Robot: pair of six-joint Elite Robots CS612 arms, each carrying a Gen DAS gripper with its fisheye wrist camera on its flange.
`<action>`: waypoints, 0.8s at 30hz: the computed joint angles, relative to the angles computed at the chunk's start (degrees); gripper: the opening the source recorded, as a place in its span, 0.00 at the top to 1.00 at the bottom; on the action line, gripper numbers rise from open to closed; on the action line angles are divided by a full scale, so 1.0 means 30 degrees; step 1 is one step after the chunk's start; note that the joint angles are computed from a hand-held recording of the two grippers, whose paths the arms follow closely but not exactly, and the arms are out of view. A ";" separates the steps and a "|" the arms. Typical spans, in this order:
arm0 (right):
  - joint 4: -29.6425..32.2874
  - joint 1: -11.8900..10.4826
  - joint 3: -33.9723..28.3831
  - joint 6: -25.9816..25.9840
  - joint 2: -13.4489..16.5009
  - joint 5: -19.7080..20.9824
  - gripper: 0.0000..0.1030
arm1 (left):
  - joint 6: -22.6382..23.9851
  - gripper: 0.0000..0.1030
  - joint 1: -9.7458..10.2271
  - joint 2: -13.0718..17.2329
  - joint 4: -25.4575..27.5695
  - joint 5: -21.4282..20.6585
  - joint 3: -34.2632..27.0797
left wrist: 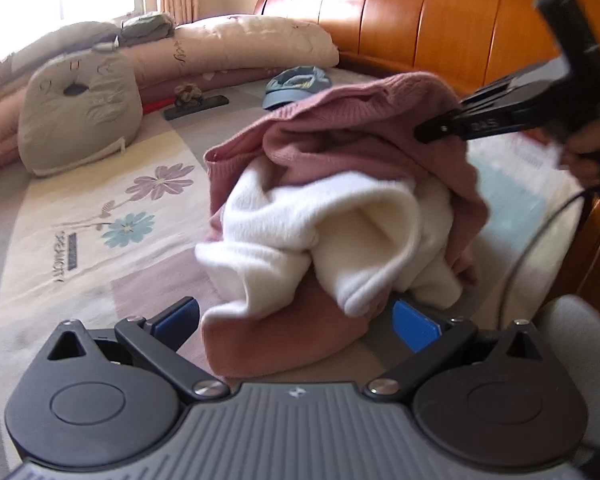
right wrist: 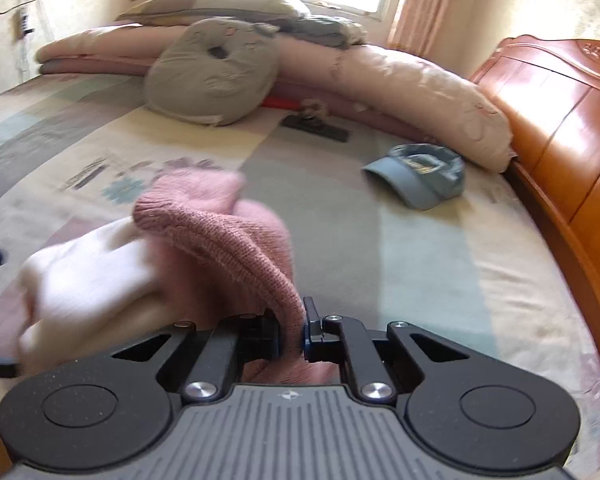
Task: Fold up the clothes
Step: 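Reach the right gripper into the pink sweater pile and close on it, then lift the pink sweater with the right gripper and shake it open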
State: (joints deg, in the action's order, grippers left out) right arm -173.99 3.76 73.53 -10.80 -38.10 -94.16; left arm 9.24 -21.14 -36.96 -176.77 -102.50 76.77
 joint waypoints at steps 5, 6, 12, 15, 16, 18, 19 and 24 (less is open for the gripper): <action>0.2810 -0.0457 -0.2805 -0.0048 0.1085 -0.0565 0.87 | -0.0890 0.01 0.0407 0.0155 0.0709 -0.0581 -0.1026; 0.3507 -0.0540 -0.3481 -0.0060 0.1374 -0.0667 0.87 | -0.0898 0.01 0.0415 0.0247 0.0684 -0.0274 -0.1236; 0.7491 -0.0927 -0.7712 -0.0137 0.3383 -0.0483 0.87 | -0.1125 0.01 0.0378 0.0908 0.0932 0.1265 -0.2505; 0.9136 -0.1078 -0.9749 -0.0097 0.4448 -0.0496 0.87 | -0.1381 0.01 0.0404 0.1344 0.1437 0.1685 -0.3298; 0.9735 -0.1134 -1.0508 -0.0075 0.4836 -0.0493 0.87 | -0.1392 0.01 0.0395 0.1489 0.1583 0.1857 -0.3550; 1.0874 -0.1242 -1.2072 -0.0014 0.5657 -0.0521 0.87 | -0.1423 0.01 0.0413 0.1803 0.2000 0.1924 -0.4156; 1.1236 -0.1272 -1.2772 -0.0073 0.6046 -0.0640 0.87 | -0.1459 0.01 0.0415 0.1953 0.2145 0.1955 -0.4444; 1.3195 -0.1418 -1.7127 0.0517 0.8409 -0.1409 0.87 | -0.1799 0.01 0.0396 0.2702 0.2912 0.2234 -0.5880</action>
